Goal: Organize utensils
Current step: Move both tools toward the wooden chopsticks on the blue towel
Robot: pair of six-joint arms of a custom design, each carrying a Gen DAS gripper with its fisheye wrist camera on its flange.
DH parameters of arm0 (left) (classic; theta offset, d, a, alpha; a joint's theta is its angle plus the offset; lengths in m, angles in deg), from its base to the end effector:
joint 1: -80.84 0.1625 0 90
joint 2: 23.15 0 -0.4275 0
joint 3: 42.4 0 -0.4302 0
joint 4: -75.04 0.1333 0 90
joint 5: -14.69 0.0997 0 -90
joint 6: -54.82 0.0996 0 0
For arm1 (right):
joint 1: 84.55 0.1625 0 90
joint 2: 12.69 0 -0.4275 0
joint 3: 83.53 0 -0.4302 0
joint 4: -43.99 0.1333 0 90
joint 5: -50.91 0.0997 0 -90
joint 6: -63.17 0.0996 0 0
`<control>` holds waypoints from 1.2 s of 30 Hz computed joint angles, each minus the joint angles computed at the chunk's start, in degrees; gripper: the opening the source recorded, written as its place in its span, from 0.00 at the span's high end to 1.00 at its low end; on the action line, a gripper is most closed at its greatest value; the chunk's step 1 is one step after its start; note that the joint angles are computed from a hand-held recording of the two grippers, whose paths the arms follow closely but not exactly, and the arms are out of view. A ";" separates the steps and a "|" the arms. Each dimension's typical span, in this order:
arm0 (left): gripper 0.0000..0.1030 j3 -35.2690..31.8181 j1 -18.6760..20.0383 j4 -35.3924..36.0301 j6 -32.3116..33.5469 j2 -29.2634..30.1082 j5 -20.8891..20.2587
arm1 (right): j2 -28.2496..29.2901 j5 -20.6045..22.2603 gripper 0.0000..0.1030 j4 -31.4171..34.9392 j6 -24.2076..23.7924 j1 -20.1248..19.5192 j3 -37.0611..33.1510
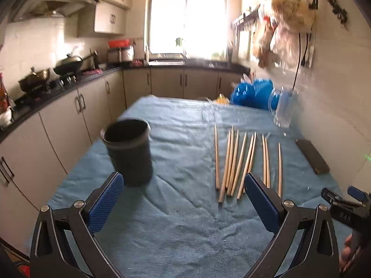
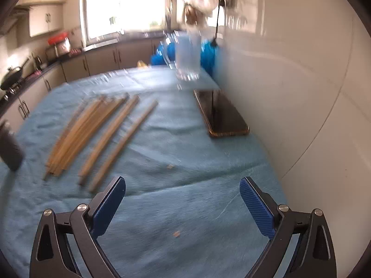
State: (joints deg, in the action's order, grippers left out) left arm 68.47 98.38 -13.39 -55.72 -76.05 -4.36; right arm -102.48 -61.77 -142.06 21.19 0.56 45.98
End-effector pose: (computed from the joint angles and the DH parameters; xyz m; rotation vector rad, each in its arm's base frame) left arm -0.4164 -0.3701 0.0363 0.1061 1.9363 -1.3062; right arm 0.0550 -0.4706 0.3471 0.4858 -2.2065 0.9244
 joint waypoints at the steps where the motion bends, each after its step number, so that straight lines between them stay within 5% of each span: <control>1: 0.00 -0.35 -0.38 2.69 -2.13 -0.16 0.43 | -0.49 0.64 0.02 -1.11 -0.08 0.44 0.79; 12: 0.00 -2.63 -4.91 21.12 -15.94 -0.28 -0.14 | -5.16 7.25 0.02 -15.80 -2.79 4.32 10.60; 21: 0.00 -1.61 -6.20 17.22 -13.03 -0.83 -1.57 | -7.25 9.90 0.01 -22.37 -3.06 4.93 13.52; 26: 0.00 0.78 -6.10 6.21 -4.52 -1.32 -2.69 | -8.25 10.91 0.01 -22.58 -2.38 4.56 14.24; 36: 0.00 0.50 -6.30 5.43 -3.07 -0.57 -3.21 | -9.17 10.21 0.01 -23.03 -1.93 4.50 15.07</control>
State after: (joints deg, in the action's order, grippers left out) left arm 68.97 92.08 -7.96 -58.80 -76.62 -7.57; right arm -111.65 -51.56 -165.09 19.27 5.06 61.05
